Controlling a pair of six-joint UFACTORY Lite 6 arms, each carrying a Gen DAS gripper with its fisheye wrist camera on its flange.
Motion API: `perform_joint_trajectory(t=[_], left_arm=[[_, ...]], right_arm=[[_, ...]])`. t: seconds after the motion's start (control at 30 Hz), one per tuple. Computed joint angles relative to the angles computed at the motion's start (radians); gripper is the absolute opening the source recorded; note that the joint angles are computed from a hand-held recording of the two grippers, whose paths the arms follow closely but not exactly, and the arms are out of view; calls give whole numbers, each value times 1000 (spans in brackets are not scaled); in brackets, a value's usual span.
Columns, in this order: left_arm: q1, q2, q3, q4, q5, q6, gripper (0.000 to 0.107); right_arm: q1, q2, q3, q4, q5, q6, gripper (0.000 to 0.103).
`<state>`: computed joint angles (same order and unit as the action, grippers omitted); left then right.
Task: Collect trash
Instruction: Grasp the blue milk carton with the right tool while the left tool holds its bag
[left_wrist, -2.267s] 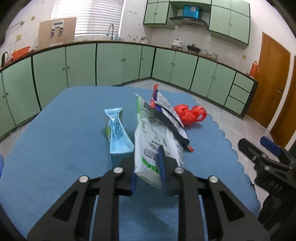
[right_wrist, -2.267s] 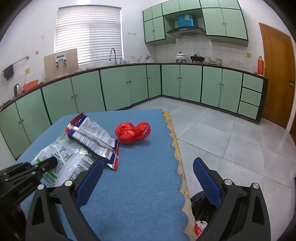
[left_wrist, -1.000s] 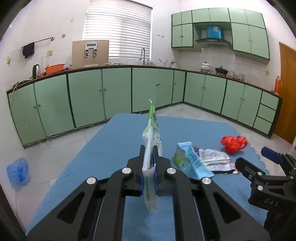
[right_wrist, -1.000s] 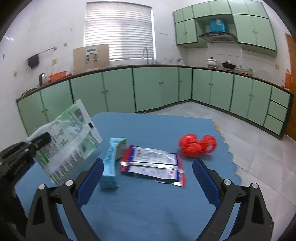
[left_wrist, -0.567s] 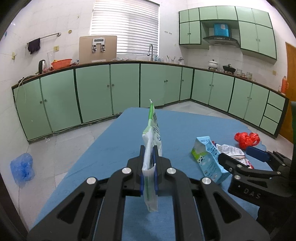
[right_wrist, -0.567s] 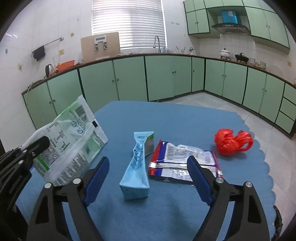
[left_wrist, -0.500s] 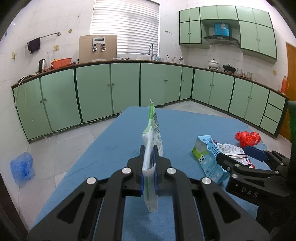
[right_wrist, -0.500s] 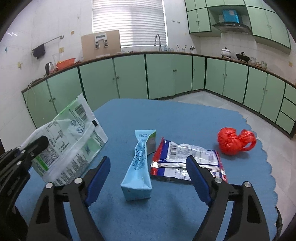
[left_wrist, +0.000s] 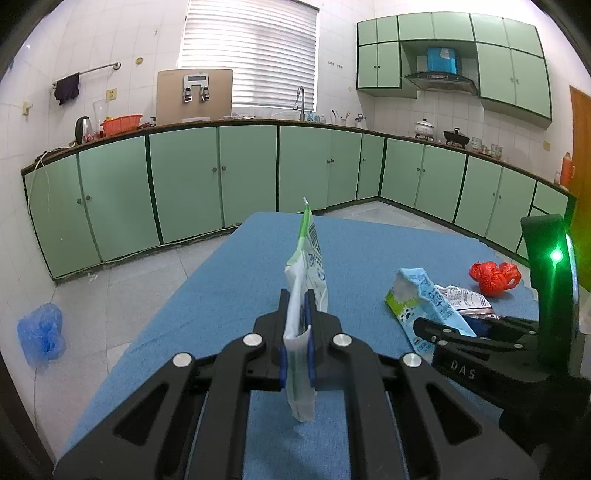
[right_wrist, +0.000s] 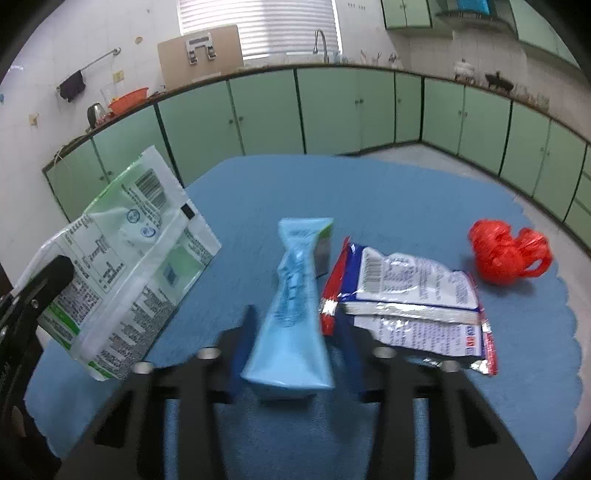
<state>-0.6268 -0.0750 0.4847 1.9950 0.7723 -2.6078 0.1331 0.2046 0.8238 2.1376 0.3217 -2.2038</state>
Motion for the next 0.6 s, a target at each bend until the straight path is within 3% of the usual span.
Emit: perform_joint_trajectory(t=[0.17, 0.5, 0.6], left_arm=[[0, -7, -2, 4, -1, 2, 6], [-95, -8, 30, -66, 27, 49, 6], [-127, -1, 42, -96, 42, 70, 6]], right_arm=[[-31, -114, -84, 22, 20, -55, 34], [-171, -317, -181, -484, 79, 375, 34], [-176, -330, -222, -520, 63, 372, 34]])
